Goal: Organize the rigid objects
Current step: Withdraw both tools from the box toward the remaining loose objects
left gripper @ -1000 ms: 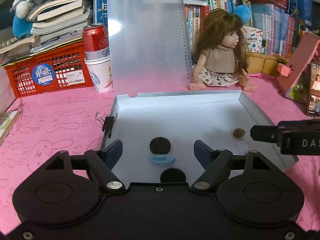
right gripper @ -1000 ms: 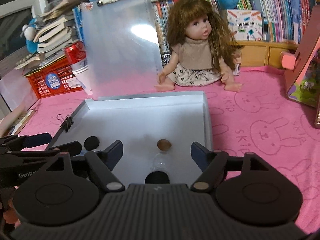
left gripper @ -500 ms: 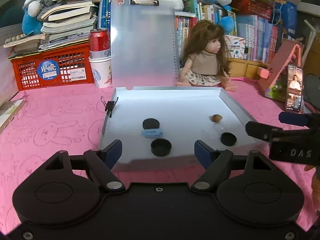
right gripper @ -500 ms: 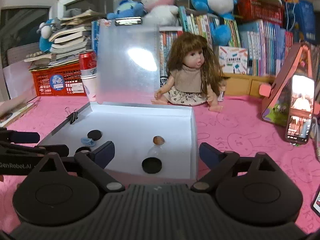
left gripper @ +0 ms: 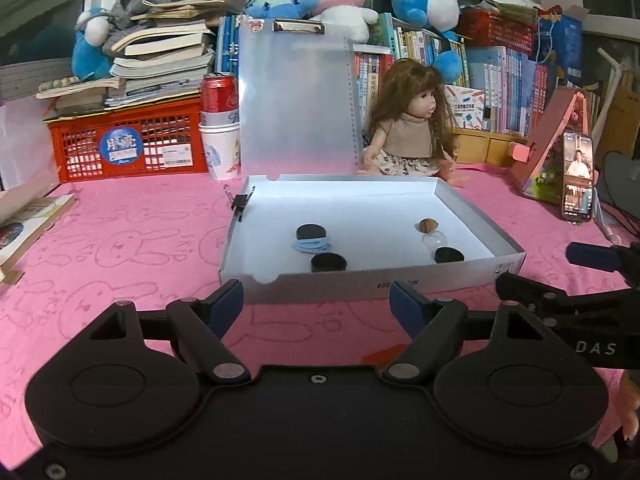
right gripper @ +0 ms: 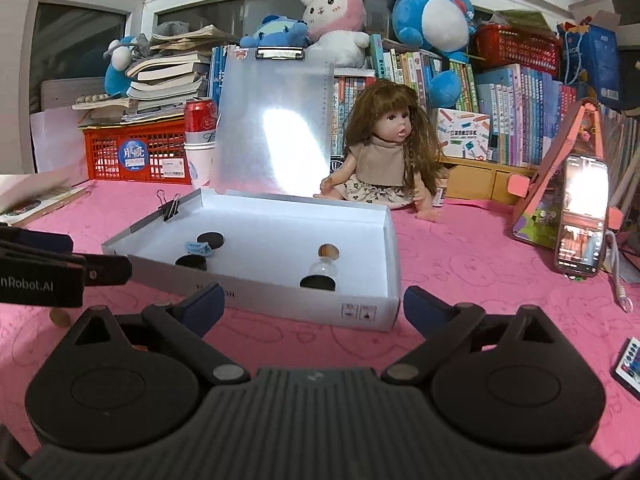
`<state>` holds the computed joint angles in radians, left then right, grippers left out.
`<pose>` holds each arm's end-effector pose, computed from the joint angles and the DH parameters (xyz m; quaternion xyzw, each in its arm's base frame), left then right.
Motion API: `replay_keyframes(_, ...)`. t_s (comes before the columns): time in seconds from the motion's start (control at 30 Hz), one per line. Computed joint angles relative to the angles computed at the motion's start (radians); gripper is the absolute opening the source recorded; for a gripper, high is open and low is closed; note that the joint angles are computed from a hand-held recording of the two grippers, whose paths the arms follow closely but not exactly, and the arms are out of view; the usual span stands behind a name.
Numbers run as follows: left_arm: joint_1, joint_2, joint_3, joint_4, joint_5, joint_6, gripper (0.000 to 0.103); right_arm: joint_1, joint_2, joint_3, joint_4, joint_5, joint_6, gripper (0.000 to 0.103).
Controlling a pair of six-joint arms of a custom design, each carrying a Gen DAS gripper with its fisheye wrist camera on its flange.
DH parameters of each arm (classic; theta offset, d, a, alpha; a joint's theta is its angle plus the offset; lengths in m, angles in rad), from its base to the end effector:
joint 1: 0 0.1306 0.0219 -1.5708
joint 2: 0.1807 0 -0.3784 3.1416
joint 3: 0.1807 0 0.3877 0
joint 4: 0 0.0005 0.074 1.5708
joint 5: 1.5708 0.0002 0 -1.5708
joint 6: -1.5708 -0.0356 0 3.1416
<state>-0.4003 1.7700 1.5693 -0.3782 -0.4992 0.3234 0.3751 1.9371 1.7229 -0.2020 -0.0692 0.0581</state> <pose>0.5868 -0.2303 0.3470 -0.0847 0.8562 0.0399 0.5082 0.6484 0.2574 0.3269 -0.1984 0.8138 0.1147 0.5340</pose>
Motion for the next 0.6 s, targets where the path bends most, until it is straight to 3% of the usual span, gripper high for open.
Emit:
replay_keyframes(0.3, -0.022, -0.05, -0.112, 0.09, -0.088, -0.038, 0.08, 0.001, -0.056, -0.133, 0.116, 0.059, -0.002, 0.1)
replay_keyframes(0.6, -0.037, -0.083, -0.186, 0.114, -0.141, -0.044, 0.08, 0.002, -0.095, -0.238, 0.204, 0.104, -0.013, 0.1)
